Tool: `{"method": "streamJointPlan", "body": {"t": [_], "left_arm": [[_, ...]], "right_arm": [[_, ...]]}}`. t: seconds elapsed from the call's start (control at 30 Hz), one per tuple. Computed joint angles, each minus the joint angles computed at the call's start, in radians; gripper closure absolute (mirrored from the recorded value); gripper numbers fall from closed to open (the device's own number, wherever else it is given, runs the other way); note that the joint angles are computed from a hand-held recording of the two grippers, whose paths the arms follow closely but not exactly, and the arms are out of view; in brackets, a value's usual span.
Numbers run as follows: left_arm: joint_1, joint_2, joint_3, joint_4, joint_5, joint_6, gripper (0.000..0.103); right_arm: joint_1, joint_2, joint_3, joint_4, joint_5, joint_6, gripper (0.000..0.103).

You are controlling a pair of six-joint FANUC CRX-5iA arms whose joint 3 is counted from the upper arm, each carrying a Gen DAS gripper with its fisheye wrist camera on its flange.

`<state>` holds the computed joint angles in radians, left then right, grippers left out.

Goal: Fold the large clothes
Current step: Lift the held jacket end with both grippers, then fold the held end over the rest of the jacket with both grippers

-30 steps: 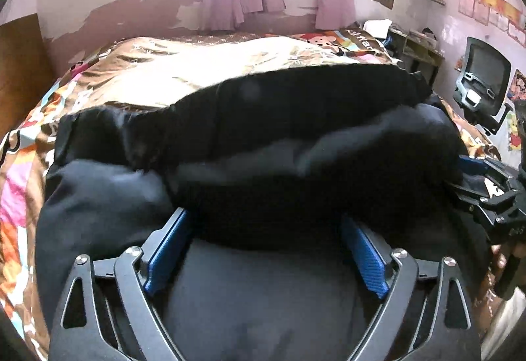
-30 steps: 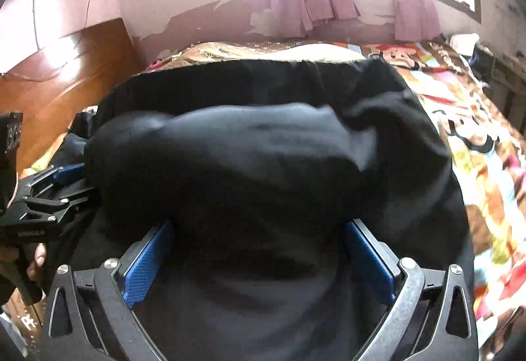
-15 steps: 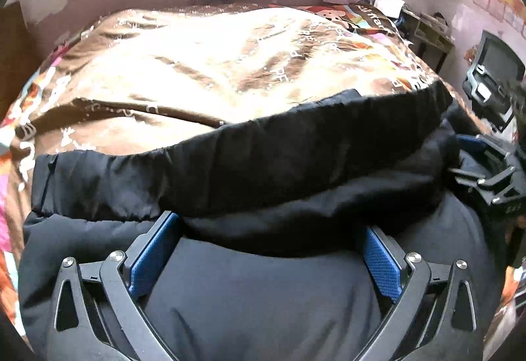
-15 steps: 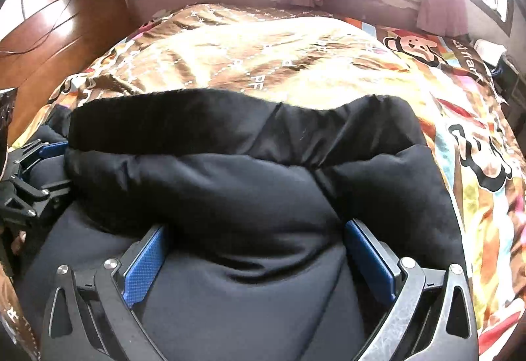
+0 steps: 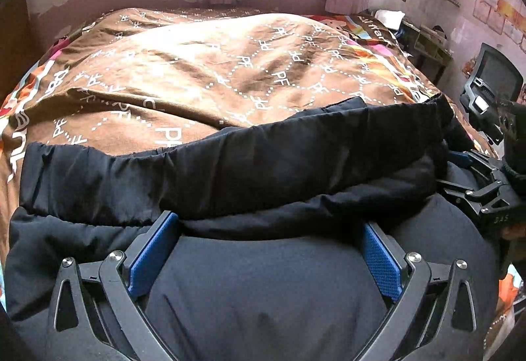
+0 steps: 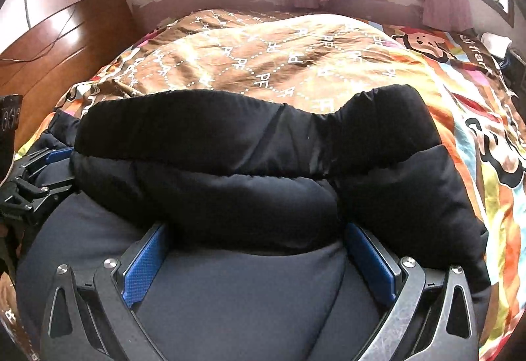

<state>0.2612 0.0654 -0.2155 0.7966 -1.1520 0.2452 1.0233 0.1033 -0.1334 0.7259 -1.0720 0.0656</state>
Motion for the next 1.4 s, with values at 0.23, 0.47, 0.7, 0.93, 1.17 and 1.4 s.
{"method": "streamJointPlan", "body": {"t": [0.23, 0.47, 0.7, 0.93, 1.17, 1.4], "left_arm": [[0.003, 0.013, -0.009, 0.039, -0.007, -0.015, 0.001], [-0.003, 0.021, -0.010, 0.062, -0.005, -0.014, 0.001], [-0.005, 0.024, -0.016, 0.080, -0.004, -0.020, 0.001], [0.021, 0.019, -0.057, 0.157, -0.034, -0.083, 0.001], [0.046, -0.015, -0.045, 0.122, -0.077, -0.041, 0.001], [0.111, -0.110, -0.068, 0.090, -0.096, 0.001, 0.001]], "right_arm": [[-0.010, -0.010, -0.040, 0.035, 0.052, -0.039, 0.000], [-0.023, -0.025, -0.081, 0.070, 0.105, -0.078, 0.000], [-0.027, -0.036, -0.109, 0.099, 0.134, -0.109, 0.000], [-0.012, -0.057, -0.174, 0.208, 0.155, -0.212, 0.000], [0.057, -0.078, -0.240, 0.362, 0.062, -0.371, 0.000], [0.163, -0.085, -0.225, 0.359, -0.193, -0.435, 0.000]]}}
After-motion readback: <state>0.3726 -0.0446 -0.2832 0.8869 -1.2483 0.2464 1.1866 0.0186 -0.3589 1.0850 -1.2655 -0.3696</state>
